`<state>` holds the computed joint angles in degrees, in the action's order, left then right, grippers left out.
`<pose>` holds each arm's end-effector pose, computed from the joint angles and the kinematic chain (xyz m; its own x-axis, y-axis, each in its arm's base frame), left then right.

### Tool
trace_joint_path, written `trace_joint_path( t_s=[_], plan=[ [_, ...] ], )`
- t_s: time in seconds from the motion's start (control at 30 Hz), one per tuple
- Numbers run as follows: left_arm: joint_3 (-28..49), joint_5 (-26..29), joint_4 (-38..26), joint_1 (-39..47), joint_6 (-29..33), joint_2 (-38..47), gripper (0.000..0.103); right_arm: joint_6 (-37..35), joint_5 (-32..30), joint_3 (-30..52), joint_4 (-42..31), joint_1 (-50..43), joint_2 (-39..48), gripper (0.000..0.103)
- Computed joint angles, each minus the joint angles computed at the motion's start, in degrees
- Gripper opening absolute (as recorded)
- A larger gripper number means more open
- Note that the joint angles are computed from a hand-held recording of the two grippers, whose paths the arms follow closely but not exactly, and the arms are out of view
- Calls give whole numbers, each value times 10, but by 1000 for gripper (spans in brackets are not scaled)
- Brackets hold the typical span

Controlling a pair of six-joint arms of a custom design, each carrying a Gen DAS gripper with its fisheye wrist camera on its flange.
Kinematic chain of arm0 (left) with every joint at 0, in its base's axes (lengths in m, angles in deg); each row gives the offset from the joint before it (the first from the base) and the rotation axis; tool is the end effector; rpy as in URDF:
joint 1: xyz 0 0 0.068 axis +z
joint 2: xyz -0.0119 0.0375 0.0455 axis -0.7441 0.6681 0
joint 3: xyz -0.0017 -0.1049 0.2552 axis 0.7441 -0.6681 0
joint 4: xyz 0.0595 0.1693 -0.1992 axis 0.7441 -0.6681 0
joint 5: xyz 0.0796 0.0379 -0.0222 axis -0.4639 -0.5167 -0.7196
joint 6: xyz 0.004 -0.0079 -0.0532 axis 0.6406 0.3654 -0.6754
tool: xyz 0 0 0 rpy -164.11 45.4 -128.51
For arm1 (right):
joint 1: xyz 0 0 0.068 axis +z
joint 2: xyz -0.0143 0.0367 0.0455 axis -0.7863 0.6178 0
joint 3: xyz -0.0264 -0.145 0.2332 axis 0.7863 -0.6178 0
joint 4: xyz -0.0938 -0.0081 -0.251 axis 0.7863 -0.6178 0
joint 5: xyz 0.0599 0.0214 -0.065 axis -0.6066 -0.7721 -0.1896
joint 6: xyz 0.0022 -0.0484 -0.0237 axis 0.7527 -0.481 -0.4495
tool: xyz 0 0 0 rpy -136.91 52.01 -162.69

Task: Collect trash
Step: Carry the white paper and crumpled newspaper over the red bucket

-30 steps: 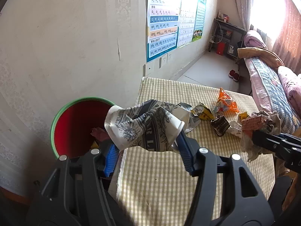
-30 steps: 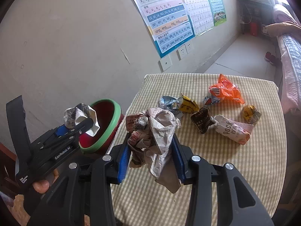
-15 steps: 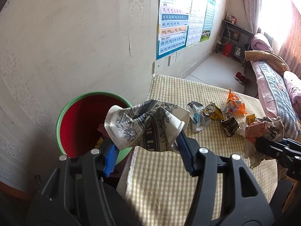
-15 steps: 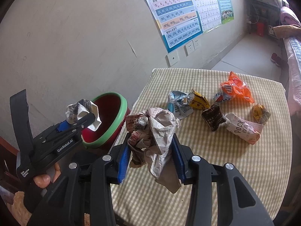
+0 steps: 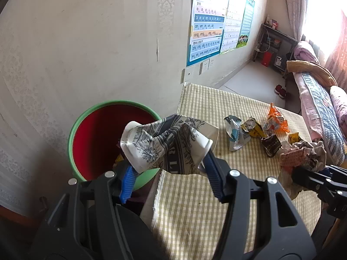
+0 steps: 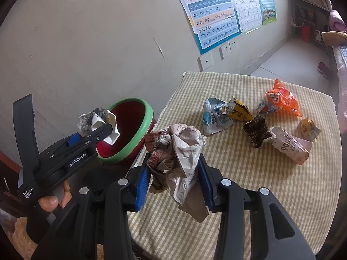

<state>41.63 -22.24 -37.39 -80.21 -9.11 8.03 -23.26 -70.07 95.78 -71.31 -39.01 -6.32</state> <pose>0.2560 -0.1543 0.2222 -0.7022 0.2070 -0.6812 0.3039 0.9524 -0.0239 0.1906 0.0480 0.2391 -0.7866 0.2732 -0.5538 0.0522 0.9231 0.3811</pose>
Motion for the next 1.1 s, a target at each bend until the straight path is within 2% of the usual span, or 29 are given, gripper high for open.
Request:
trace_joint_path(
  t_s=[1.1],
  plan=[
    [-26, 26, 7, 80, 16, -18, 55, 16, 23, 33, 34, 79, 77, 41]
  ],
)
